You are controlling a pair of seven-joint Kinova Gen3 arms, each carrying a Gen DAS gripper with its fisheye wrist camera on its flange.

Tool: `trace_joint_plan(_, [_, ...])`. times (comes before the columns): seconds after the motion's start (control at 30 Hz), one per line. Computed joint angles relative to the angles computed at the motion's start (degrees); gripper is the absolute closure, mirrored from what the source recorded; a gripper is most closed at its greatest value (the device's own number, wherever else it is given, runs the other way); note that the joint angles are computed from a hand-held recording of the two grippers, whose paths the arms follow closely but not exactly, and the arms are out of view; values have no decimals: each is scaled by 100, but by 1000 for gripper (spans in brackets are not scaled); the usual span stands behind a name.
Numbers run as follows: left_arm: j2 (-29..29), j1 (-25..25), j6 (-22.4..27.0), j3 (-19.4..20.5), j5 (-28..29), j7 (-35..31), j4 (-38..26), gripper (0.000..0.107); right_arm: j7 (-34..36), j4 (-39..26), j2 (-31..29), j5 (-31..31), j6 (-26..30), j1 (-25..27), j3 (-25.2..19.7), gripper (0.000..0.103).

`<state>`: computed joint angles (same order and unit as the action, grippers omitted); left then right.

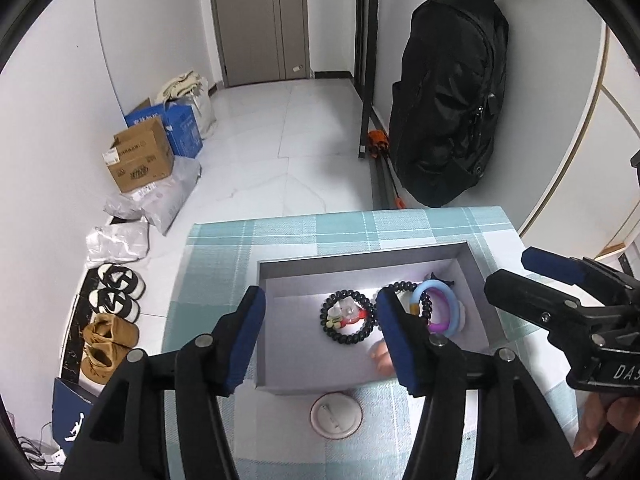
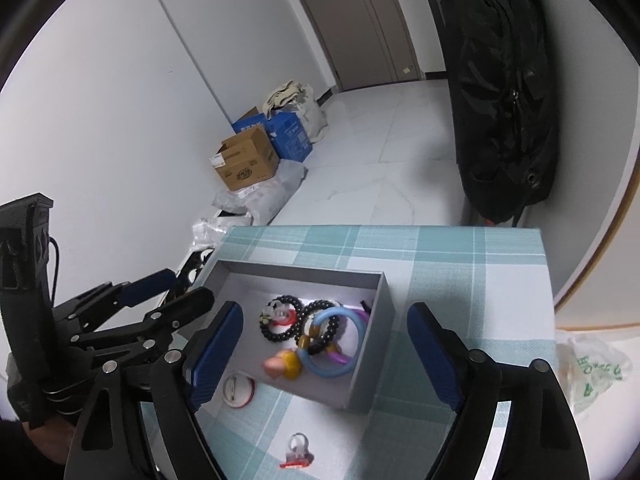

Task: Organize jewelry
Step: 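Carry the blue ring and yellow charm into the grey box, opening both tools, then grasp the red-and-white pacifier charm with the right tool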

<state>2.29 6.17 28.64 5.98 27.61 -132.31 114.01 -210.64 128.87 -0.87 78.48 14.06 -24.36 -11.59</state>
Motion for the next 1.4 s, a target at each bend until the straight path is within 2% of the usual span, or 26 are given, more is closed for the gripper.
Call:
trace_joint_plan(0.13, [-235, 6, -241, -53, 216, -307, 267, 44, 12, 36, -80, -101, 307, -154, -148, 14])
trace_joint_plan(0.3, [-460, 59, -286, -282, 785, -1014, 550, 42, -237, 118, -164, 74, 692, -383, -357, 8])
trace_joint_plan(0.4, [-444, -14, 54, -500, 1285, -1525, 568, 41, -318, 152, -154, 110, 996, -579, -486, 4])
trace_joint_plan(0.57, [-194, -427, 753, -636, 1707, -1692, 465, 41, -170, 158, -67, -213, 1426, -886, -597, 2])
trace_joint_plan(0.7, [-57, -774, 1132, -652, 1925, -1912, 485, 40, 111, 174, -43, -598, 1505, -1043, -625, 1])
trace_joint_plan(0.83, [120, -1038, 1523, -641, 1865, -1837, 430, 38, 25, 265, -7, -555, 1558, -1185, -677, 1])
trace_joint_plan(1.03, [79, -1169, 1586, -583, 1764, -1812, 500, 37, 172, 357, 89, -460, 1347, -1323, -651, 1])
trace_joint_plan(1.33, [142, -1240, 1595, -589, 1503, -1658, 538, 37, 735, 284, 356, -885, 994, -1378, -476, 3])
trace_joint_plan(1.4, [129, -1257, 1578, -593, 1468, -1619, 547, 36, 868, 252, 417, -980, 956, -1397, -432, 12])
